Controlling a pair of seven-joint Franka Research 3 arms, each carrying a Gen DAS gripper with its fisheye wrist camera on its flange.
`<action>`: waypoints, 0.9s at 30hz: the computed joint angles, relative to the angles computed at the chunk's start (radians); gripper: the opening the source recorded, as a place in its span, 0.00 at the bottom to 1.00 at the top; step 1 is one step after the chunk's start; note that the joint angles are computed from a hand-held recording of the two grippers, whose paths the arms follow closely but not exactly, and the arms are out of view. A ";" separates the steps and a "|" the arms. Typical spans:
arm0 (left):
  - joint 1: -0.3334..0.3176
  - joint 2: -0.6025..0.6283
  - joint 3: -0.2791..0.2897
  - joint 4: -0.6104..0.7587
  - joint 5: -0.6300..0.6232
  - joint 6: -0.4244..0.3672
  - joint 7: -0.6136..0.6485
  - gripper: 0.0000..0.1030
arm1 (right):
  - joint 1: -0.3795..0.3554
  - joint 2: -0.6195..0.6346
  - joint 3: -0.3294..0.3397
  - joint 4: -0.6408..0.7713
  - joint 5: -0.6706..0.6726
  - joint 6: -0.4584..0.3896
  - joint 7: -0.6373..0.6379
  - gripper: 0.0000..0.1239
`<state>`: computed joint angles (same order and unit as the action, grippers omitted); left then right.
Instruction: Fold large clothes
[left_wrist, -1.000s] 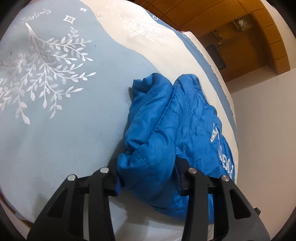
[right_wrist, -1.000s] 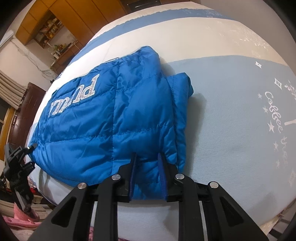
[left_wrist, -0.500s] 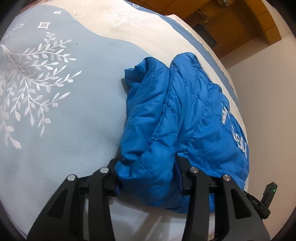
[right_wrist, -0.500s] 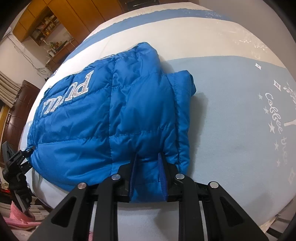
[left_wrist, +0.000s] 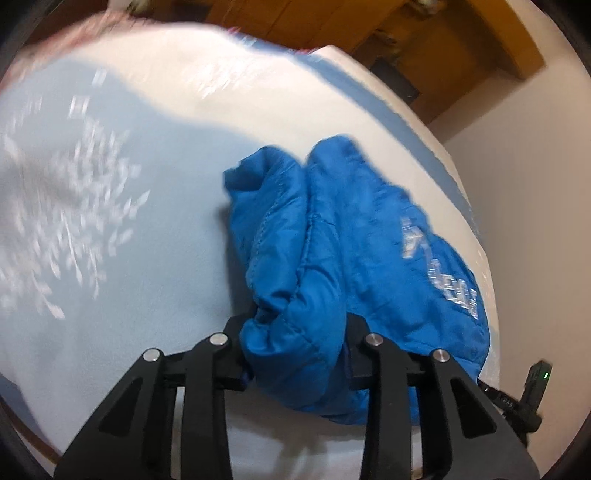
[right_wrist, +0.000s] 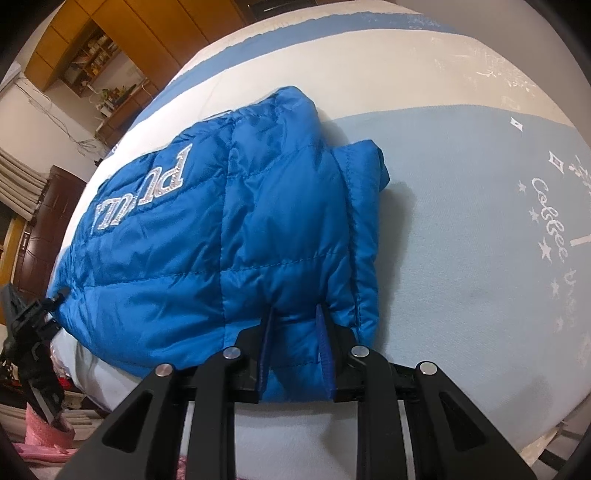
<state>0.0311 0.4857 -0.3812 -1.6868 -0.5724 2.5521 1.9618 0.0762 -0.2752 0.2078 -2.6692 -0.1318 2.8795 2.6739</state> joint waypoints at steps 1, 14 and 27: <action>-0.003 -0.018 -0.006 -0.009 0.004 0.013 0.015 0.30 | 0.008 -0.009 -0.010 0.001 0.011 -0.010 -0.013 0.19; -0.196 -0.181 -0.036 -0.014 0.085 0.043 0.235 0.30 | 0.007 -0.188 0.008 0.075 0.012 -0.286 -0.034 0.22; -0.340 -0.021 -0.045 0.068 0.244 -0.100 0.205 0.32 | 0.025 -0.182 -0.036 0.081 0.061 -0.316 -0.099 0.22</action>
<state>-0.3087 0.4644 -0.4260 -1.6185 -0.3280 2.4519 2.1669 0.1011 -0.4573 0.1723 -2.5879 -0.0710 2.5639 2.5749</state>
